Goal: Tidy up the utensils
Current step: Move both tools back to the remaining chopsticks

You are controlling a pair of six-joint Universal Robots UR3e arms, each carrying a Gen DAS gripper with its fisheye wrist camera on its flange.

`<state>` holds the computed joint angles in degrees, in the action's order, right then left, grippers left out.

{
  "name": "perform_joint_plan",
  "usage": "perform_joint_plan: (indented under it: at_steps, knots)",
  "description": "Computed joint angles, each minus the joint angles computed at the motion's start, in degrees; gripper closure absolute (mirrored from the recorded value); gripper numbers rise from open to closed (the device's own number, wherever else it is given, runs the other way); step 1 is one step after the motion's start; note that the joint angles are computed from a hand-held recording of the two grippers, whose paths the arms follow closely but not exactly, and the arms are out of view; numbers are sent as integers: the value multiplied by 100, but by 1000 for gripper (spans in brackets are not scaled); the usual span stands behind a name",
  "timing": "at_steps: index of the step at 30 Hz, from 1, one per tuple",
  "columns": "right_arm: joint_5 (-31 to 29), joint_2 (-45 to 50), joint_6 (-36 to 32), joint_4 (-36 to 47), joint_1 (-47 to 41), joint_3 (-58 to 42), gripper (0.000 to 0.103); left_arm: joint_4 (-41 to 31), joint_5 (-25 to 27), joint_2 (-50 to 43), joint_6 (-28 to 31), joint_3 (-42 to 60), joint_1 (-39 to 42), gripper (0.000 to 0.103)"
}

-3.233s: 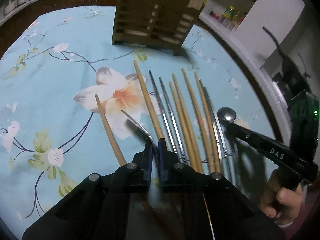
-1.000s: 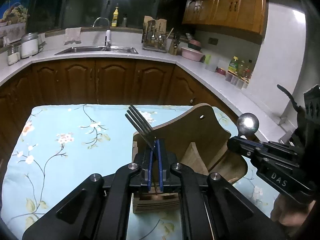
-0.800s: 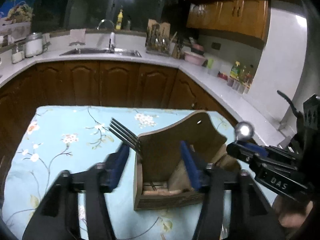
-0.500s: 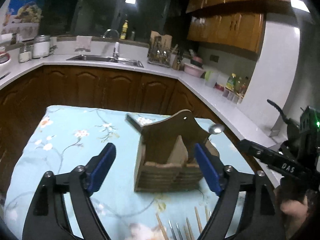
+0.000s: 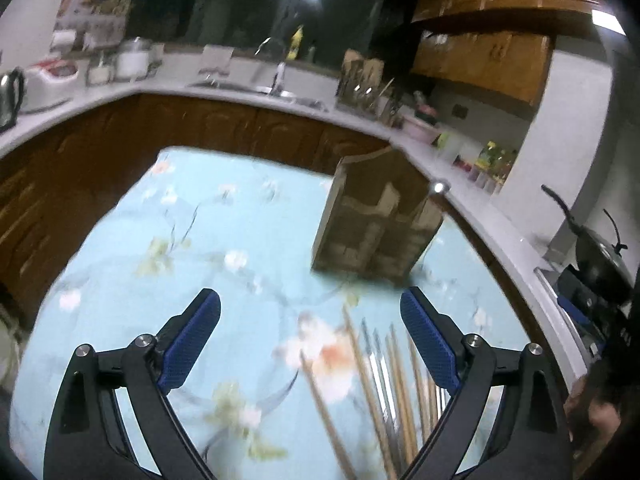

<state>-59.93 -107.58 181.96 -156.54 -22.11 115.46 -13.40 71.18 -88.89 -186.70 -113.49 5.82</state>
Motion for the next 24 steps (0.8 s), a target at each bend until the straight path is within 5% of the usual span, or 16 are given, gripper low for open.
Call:
perform_joint_plan:
  at_steps: [10,24]
  knots:
    - [-41,-886,-440,701,-269,1218,5,-97,19,259,130,-1018,61,10]
    - [-216,148,-228,447,200,657,6,-750,376,-486,161,-219,-426,10]
